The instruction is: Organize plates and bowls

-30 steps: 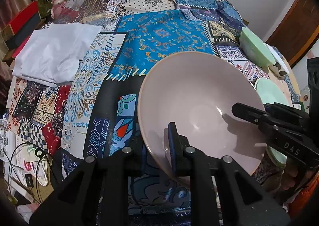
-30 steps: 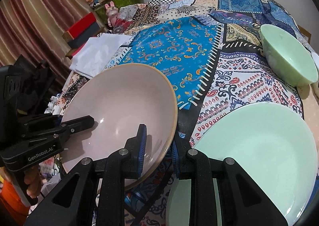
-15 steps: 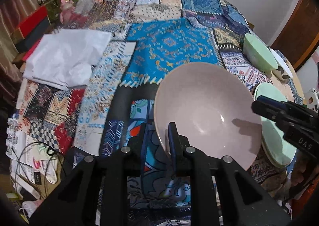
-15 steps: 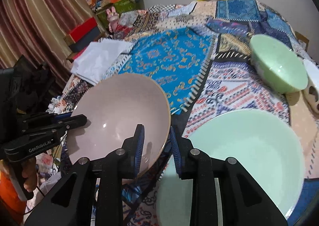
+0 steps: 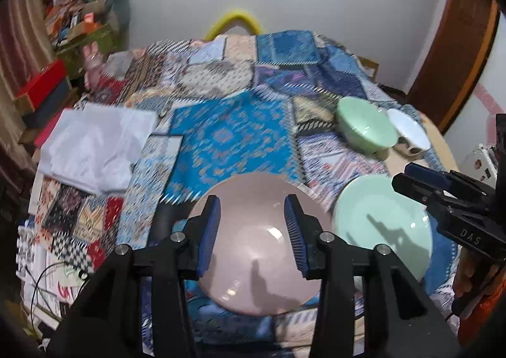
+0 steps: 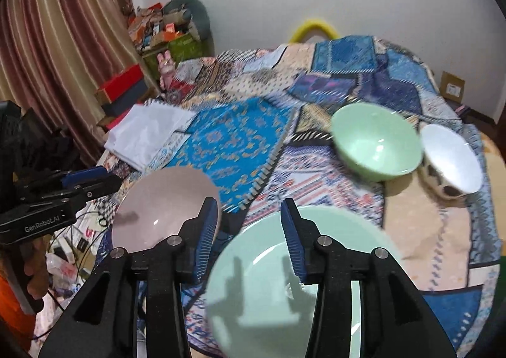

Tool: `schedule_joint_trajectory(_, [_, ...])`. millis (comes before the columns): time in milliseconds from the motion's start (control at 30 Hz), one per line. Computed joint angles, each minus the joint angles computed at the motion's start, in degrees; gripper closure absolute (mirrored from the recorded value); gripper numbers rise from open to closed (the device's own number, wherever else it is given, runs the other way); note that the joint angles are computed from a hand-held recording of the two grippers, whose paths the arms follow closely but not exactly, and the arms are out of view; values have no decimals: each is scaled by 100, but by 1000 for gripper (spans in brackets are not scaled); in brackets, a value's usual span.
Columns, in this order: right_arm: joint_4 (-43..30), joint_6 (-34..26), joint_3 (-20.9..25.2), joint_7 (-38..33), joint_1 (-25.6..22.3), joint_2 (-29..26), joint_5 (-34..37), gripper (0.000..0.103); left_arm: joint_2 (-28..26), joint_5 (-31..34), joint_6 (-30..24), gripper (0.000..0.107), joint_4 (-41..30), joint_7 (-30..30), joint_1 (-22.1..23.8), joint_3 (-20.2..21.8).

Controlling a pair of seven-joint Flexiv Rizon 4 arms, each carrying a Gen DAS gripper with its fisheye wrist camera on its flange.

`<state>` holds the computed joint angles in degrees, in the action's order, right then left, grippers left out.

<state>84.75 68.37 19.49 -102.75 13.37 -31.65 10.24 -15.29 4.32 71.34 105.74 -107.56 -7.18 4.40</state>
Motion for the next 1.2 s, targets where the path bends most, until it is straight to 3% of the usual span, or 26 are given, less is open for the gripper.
schedule_joint_trajectory(167, [18, 167, -147, 80, -96, 57, -44, 64, -286, -81, -104, 61, -507, 94, -81, -149])
schedule_joint_trajectory(333, [-72, 213, -279, 234, -234, 3, -147, 62, -677, -7, -274, 49, -1148, 55, -296, -98])
schedule_joint_trajectory(667, [-624, -57, -524, 692, -387, -470, -444, 59, -1664, -306, -927, 43, -2563, 560, -363, -276])
schedule_joint_trajectory(733, [-837, -219, -516, 749, -423, -630, -454, 59, -1912, -417, -1094, 34, -2876, 697, -357, -318])
schedule_joint_trajectory(833, [-1123, -446, -523, 847, -440, -852, -452, 58, -2347, -552, -1381, 34, -3438, 877, -356, -356])
schedule_joint_trajectory(933, [-1451, -677, -496, 940, -468, -1086, -372, 46, -2716, -666, -1724, 34, -3948, 961, -362, -350])
schedule_joint_trajectory(1200, [-2055, -975, -390, 975, -516, -1516, -128, 46, -3685, -893, -2348, 34, -5303, 1046, -322, -358])
